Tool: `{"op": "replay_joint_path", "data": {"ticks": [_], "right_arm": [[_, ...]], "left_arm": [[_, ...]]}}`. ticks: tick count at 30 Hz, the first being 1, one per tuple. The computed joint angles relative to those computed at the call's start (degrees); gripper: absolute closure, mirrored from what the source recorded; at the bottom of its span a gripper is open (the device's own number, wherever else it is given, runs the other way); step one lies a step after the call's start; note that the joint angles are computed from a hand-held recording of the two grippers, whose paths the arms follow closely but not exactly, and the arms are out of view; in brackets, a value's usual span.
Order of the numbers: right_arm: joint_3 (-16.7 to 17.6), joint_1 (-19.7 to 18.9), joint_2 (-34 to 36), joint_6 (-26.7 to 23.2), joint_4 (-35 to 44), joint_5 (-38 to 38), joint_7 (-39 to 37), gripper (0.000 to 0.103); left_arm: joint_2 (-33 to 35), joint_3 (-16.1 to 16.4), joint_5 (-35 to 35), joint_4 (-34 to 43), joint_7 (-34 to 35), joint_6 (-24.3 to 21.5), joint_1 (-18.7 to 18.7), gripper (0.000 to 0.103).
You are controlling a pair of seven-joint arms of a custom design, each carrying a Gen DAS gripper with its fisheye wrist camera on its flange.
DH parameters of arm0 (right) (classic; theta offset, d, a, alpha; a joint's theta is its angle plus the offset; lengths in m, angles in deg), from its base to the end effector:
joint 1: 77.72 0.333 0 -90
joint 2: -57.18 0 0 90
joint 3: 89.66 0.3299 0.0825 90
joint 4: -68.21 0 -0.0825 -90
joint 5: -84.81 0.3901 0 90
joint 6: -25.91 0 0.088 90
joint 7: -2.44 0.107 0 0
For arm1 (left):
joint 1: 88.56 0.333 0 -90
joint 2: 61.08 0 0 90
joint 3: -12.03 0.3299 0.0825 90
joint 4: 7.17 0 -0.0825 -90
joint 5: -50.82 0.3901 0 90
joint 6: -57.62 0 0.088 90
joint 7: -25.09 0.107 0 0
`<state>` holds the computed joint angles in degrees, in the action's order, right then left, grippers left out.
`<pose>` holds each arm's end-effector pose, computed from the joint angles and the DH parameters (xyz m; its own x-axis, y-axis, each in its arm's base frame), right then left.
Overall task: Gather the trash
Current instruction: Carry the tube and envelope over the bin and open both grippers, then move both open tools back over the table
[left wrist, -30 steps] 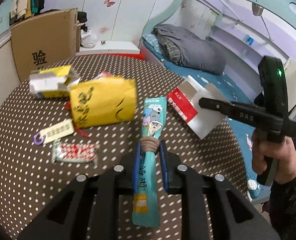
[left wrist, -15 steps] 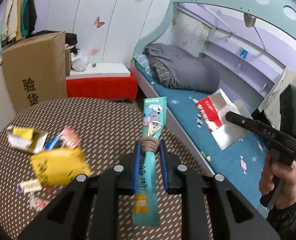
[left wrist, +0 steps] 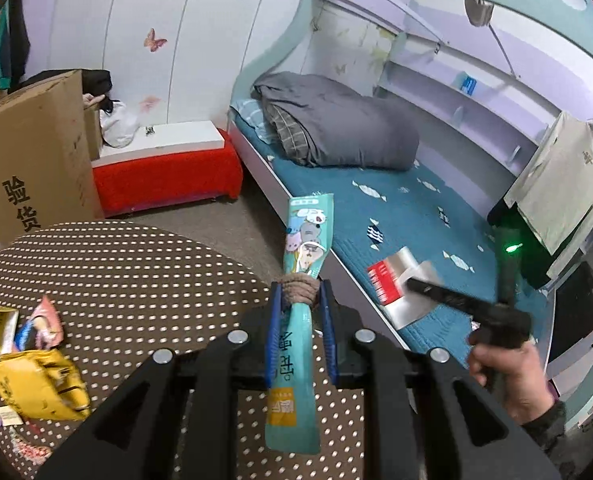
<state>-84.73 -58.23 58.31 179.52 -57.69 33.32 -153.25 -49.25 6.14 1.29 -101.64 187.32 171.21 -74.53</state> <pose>0.5086 0.2576 0.4265 -0.5920 -0.6880 -0.4197 -0.4863 0.7202 -0.4947 0.6523 0.0507 0.5365 -0.7640 -0.5991 0.2397 -0.5615 0.4343 -0.7043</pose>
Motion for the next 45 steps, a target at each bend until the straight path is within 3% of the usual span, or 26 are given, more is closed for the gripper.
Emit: {"op": "replay_joint_path", "data": {"ticks": [6,7,8,9,13,16,21,30,31,33,34,39,45], "right_arm": [[-3.8,-0.6,8.5,10.0,-0.9,5.4,-1.1,0.088],[-5.0,-0.5,10.0,12.6,-1.4,5.5,-0.2,0.081],[-6.4,-0.2,11.3,15.4,-2.0,5.2,1.2,0.055],[-7.7,0.7,11.8,16.5,-2.4,4.7,2.5,0.037],[-17.2,8.5,11.0,20.3,-5.1,-6.6,17.9,0.033],[-18.0,9.8,6.7,17.1,-7.4,-16.2,28.0,0.022],[-14.2,8.4,-1.9,8.7,-12.1,-21.8,33.8,0.017],[-6.5,3.6,-10.0,1.3,-14.8,-19.1,29.6,0.012],[-5.6,3.1,-10.3,0.8,-14.7,-18.8,29.4,0.011],[-3.9,2.1,-10.8,-0.1,-14.4,-18.0,28.4,0.009],[-3.1,1.6,-11.1,-0.5,-14.3,-17.6,27.8,0.009],[1.1,-1.0,-11.5,-2.0,-13.1,-15.4,26.5,0.006],[5.5,-2.0,-10.9,-7.6,-9.6,-10.8,22.1,0.006]], "left_arm": [[0.7,-1.4,3.2,-1.1,-1.7,3.4,-2.9,0.085],[0.8,-1.6,3.6,-1.2,-1.9,3.8,-3.3,0.085],[1.0,-1.8,4.1,-1.3,-2.1,4.2,-3.7,0.085],[1.2,-2.1,4.9,-1.5,-2.4,4.6,-4.3,0.085],[1.8,-3.0,7.6,-2.0,-3.4,5.8,-6.2,0.085],[2.3,-3.7,9.7,-2.6,-4.0,6.3,-7.6,0.085],[3.3,-4.7,14.1,-3.6,-5.9,6.9,-10.3,0.085],[6.3,-6.1,21.7,-4.1,-9.3,8.9,-13.9,0.082],[6.9,-6.1,22.6,-3.6,-9.7,8.4,-14.1,0.078],[7.6,-5.8,24.5,-2.9,-12.1,9.0,-14.7,0.019],[7.6,-6.0,24.0,-2.7,-13.0,9.4,-14.4,0.014],[6.0,-6.5,21.8,-3.6,-11.9,12.1,-13.1,0.013],[2.3,-6.0,17.2,-6.0,-8.3,14.2,-11.0,0.01]]}}
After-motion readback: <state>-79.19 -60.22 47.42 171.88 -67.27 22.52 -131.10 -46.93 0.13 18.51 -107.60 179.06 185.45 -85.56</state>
